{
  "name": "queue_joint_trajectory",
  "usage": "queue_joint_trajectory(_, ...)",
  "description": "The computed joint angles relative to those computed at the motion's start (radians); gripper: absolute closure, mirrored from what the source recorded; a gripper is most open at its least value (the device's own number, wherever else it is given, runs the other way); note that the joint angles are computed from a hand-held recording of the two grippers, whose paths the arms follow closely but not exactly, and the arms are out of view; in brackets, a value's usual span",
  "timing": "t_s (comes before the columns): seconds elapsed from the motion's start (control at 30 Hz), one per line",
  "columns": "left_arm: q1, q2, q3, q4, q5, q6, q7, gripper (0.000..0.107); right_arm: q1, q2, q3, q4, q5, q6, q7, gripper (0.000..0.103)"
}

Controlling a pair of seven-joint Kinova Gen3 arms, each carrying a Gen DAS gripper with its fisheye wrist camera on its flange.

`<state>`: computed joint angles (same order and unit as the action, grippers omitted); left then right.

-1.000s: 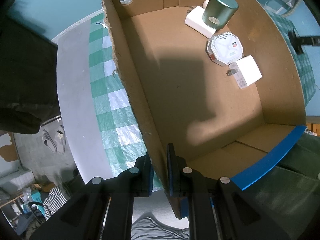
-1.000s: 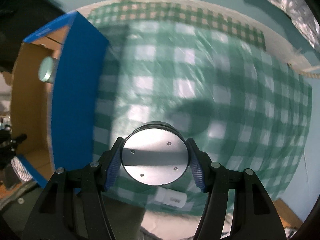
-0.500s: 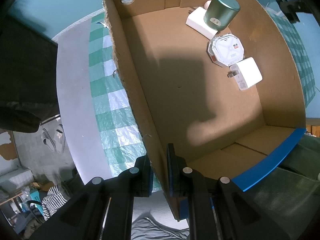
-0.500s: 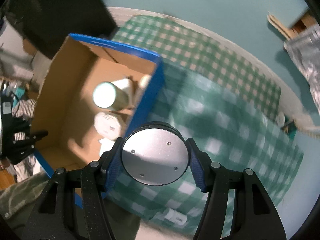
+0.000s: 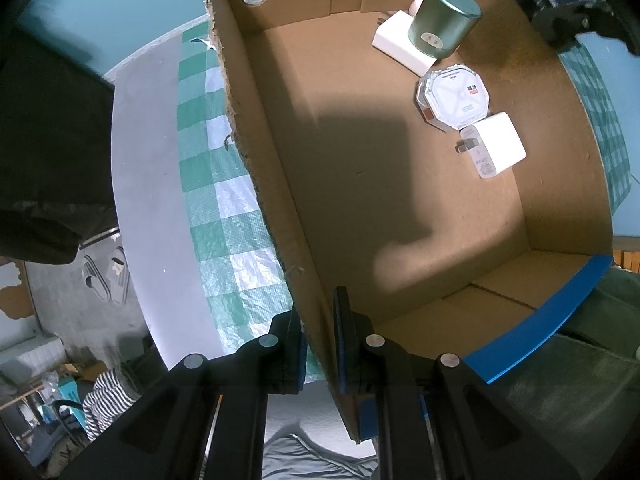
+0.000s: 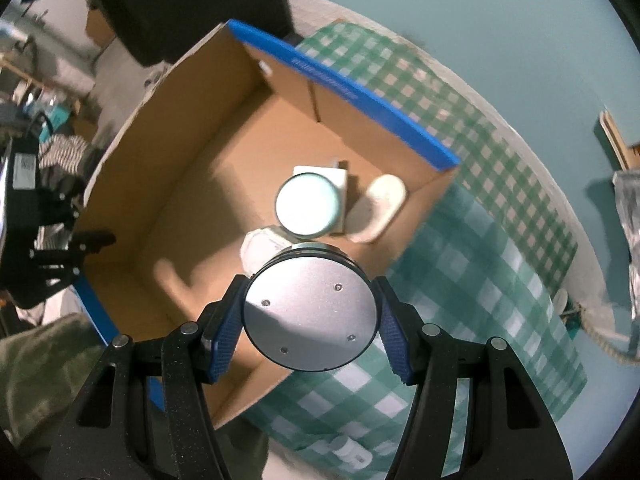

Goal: Organize rigid objects
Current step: 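Carry the white round lid into the box and open the right gripper, then move the right gripper to the white pill bottle on the table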

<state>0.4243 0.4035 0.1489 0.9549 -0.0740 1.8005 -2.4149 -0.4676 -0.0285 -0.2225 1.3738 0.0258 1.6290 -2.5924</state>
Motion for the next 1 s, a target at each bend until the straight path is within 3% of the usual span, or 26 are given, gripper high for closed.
queue_joint_trajectory(0.47,0.006,0.0,0.001,0.003,-0.002,-0.001,0.008,0.096,-0.017,0.027,0.006,-0.009,0.007,-0.014,0.035,0.041)
queue_joint_trajectory(1.0,0.008,-0.01,0.004,0.011,0.0,-0.007,0.003,0.096,-0.033,-0.025,-0.028,-0.024,0.049,0.047,-0.049,0.039)
